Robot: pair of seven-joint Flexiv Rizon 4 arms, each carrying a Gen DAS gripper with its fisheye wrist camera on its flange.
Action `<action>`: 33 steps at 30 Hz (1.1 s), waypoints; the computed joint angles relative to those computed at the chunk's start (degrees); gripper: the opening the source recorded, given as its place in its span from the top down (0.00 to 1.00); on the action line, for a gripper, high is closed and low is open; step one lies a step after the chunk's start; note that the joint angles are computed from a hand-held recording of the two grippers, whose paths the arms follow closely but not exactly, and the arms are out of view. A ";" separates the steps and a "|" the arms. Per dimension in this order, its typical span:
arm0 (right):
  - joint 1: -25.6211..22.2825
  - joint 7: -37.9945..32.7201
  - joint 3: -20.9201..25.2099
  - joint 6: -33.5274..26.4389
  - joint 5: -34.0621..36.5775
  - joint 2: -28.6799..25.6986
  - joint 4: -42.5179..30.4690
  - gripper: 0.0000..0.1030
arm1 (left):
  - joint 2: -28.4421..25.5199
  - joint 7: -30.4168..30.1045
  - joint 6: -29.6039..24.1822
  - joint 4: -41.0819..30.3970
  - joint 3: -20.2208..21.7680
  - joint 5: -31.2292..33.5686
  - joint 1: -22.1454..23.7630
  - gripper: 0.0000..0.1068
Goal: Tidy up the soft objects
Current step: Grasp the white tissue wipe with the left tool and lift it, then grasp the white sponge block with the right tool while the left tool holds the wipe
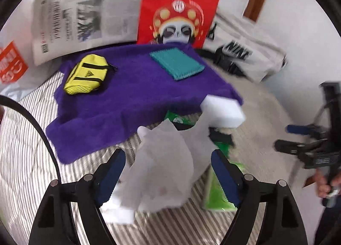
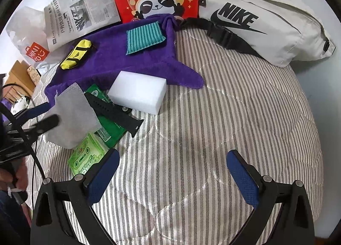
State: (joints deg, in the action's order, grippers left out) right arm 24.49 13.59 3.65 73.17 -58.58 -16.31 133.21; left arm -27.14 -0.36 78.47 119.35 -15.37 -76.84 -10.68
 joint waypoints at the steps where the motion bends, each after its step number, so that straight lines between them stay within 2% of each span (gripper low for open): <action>1: -0.06 -0.01 0.02 0.10 0.02 0.05 0.13 0.03 | -1.42 -1.75 0.33 -0.79 0.61 2.68 -0.71 0.27; 2: -0.11 0.01 0.03 0.17 0.05 0.08 0.23 0.03 | -2.15 -2.77 0.18 -1.14 0.51 4.37 -0.60 0.40; 3: -0.15 0.02 0.05 0.19 0.12 0.11 0.35 0.03 | -2.74 -2.68 0.32 -1.34 -0.21 5.09 -0.20 0.59; 4: -0.24 -0.27 0.22 0.01 0.68 0.10 0.43 0.03 | -3.15 -1.69 1.43 -1.34 -1.22 4.93 0.17 0.66; 6: -0.28 -0.15 0.09 0.15 0.79 0.13 0.61 0.03 | -3.64 3.62 6.54 -1.17 -4.37 0.94 0.69 0.87; 7: -0.30 0.40 -0.19 0.48 0.35 0.14 0.78 0.03 | -3.57 3.80 6.59 -1.07 -4.34 1.29 0.90 0.89; 9: -0.44 0.99 -0.48 1.09 -0.18 0.05 0.96 0.03 | -2.32 4.79 4.39 -0.66 -5.20 -1.34 2.61 0.91; 10: -0.51 0.94 -0.47 1.20 -0.17 -0.05 0.94 0.03 | -0.98 2.71 -0.59 -0.10 -3.87 0.13 3.75 0.91; 11: -0.51 0.73 -0.37 1.18 0.08 -0.19 0.84 0.03 | -0.05 2.20 -2.62 0.20 -3.01 -0.23 4.00 0.91; 15: -0.26 0.20 -0.60 1.72 0.18 -0.86 0.34 0.03 | 3.77 4.54 -5.85 1.66 -0.09 -5.18 3.87 0.91; 18: 0.12 -0.42 -0.81 2.22 0.27 -1.61 -0.24 0.03 | 5.17 3.29 -8.13 1.81 2.82 -5.46 3.38 0.91; 20: 0.47 -0.98 -0.85 2.32 0.76 -2.16 -0.71 0.03 | 5.51 -1.74 -14.03 1.59 5.29 -0.70 4.59 0.88; 22: 0.86 -1.82 -0.78 2.51 1.58 -2.67 -1.15 0.03 | 4.98 -3.37 -12.34 1.47 6.18 -0.12 4.10 0.88; 24: 1.34 -2.71 -0.80 2.33 2.35 -2.84 -1.39 0.03 | 4.44 -1.39 -9.25 1.75 6.14 -1.47 3.60 0.88; 29: 2.13 -4.44 -0.85 1.83 4.24 -2.91 -1.54 0.03 | 4.09 -2.52 -10.24 2.79 6.87 -0.47 5.45 0.88; 31: 2.39 -4.63 -1.04 1.72 4.63 -2.85 -1.41 0.03 | 4.43 -1.15 -9.20 3.34 6.79 -2.41 5.87 0.88; 33: 2.42 -5.02 -1.01 1.92 5.36 -2.99 -1.34 0.03 | 5.14 -2.05 -12.22 3.65 7.45 -2.36 7.14 0.88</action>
State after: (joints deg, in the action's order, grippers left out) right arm 26.91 8.57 2.65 75.10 -53.22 -19.30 131.87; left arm -22.00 -2.41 66.25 123.00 -7.92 -79.20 -3.54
